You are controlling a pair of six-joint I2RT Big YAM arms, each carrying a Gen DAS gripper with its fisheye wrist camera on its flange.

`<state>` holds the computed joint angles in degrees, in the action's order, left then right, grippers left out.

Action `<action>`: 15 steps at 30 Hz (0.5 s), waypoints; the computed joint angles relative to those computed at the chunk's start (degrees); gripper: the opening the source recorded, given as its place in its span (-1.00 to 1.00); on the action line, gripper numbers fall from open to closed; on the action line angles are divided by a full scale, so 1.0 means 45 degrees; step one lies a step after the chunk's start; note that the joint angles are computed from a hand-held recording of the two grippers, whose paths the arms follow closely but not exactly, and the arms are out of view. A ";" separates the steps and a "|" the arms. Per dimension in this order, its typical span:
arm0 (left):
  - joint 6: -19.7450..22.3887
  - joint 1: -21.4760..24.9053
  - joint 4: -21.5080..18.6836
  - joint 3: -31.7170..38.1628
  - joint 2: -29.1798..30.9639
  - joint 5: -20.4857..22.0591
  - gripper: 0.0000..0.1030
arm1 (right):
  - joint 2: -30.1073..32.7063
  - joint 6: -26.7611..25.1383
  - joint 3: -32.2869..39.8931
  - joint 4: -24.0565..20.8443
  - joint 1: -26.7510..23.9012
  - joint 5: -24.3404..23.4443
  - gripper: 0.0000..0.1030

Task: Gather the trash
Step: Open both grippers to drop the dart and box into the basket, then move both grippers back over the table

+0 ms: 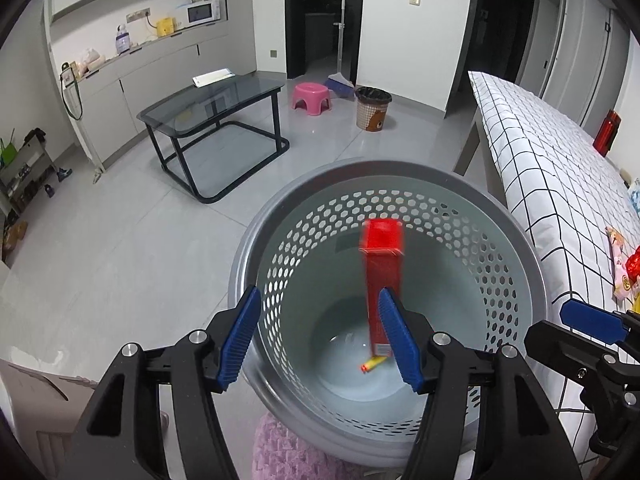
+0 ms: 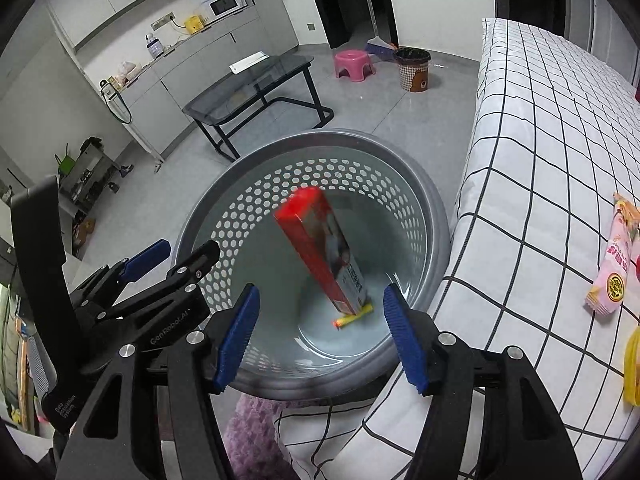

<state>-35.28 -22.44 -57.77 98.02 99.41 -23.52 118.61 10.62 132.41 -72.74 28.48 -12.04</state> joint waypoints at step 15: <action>-0.0038 -0.0383 -0.0090 -0.0109 -0.0507 -0.0326 0.18 | -0.1310 0.0237 -0.1793 0.1129 -0.0114 0.0295 0.20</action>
